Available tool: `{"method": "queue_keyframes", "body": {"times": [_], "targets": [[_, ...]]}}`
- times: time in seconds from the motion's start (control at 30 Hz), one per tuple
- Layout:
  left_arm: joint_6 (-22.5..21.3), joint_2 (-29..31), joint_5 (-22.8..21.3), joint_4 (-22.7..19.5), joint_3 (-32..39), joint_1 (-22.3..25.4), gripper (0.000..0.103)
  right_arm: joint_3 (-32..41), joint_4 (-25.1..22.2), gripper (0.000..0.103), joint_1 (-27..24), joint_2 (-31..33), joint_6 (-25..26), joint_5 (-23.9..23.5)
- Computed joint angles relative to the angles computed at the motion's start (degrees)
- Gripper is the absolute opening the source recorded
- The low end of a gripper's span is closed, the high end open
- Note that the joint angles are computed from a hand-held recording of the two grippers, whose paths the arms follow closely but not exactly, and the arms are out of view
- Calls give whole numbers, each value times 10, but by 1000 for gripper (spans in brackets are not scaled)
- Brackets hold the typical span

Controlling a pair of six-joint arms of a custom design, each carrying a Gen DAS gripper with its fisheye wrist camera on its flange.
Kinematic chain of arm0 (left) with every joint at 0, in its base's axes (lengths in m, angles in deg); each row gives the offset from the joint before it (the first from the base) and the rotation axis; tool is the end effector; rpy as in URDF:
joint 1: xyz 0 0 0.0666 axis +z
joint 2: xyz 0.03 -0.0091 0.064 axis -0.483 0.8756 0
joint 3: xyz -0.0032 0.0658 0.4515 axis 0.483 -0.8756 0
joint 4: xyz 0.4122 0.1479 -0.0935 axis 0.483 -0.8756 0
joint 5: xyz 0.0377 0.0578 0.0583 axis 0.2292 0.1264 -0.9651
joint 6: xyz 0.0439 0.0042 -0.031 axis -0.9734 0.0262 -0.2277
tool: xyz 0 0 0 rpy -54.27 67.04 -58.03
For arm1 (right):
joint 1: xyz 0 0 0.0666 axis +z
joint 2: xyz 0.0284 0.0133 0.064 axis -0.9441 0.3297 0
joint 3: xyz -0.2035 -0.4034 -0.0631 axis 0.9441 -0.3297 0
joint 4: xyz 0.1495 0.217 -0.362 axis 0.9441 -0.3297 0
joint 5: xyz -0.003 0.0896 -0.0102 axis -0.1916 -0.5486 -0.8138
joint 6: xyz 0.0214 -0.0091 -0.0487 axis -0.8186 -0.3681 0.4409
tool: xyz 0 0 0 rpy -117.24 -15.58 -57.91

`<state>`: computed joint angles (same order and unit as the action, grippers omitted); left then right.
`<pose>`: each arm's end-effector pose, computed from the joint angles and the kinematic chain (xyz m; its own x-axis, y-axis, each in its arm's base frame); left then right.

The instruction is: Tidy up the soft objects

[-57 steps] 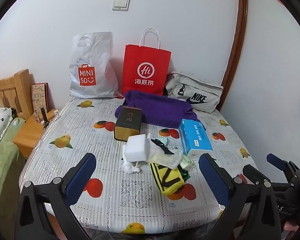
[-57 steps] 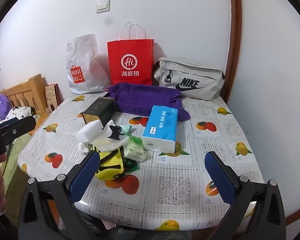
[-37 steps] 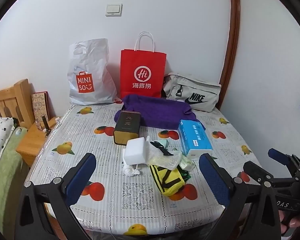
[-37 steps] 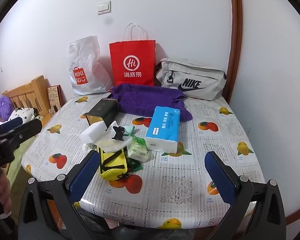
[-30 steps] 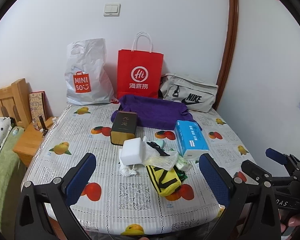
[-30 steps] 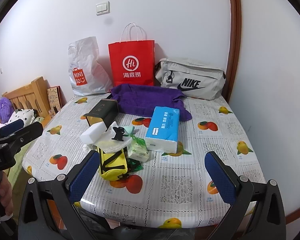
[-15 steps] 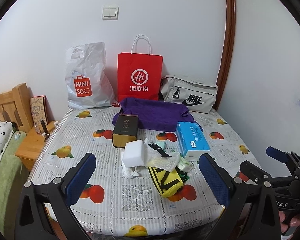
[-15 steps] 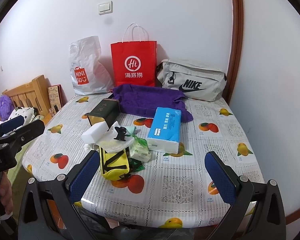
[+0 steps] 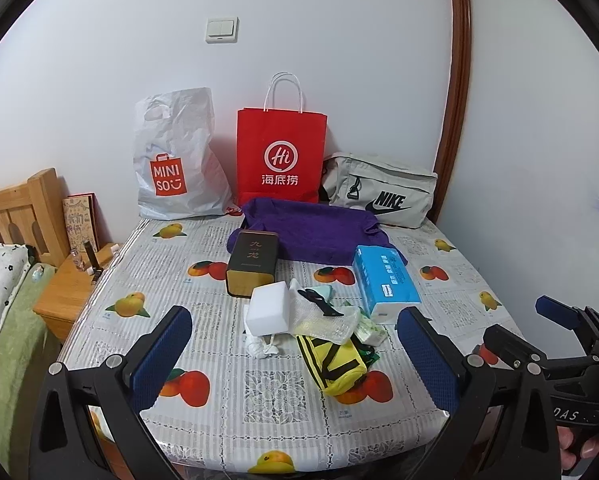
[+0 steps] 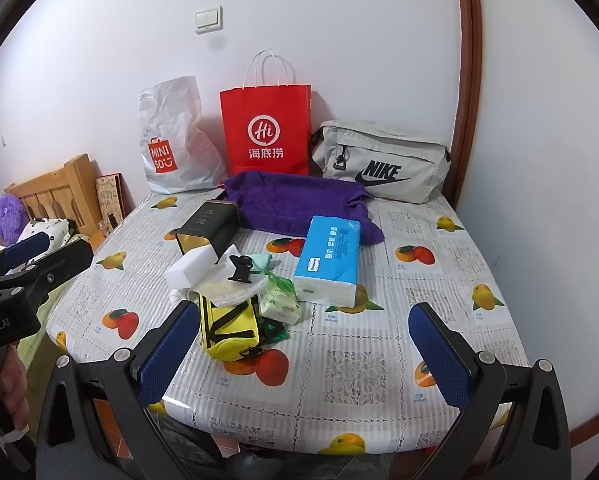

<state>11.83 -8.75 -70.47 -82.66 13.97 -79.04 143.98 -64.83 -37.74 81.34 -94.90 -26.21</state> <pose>0.3303 -0.3603 0.5908 -0.5288 -0.0992 -0.8429 -0.0593 0.9950 -0.0799 0.3540 0.2188 0.5567 -0.5789 -0.1275 -0.8054 -0.2431 0.9698 0.0213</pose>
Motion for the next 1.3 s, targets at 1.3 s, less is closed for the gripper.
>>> {"method": "queue_keyframes", "body": {"times": [1.3], "targets": [[1, -5, -2, 7, -18, 7, 103, -2, 5, 103, 5, -3, 0, 8]]}}
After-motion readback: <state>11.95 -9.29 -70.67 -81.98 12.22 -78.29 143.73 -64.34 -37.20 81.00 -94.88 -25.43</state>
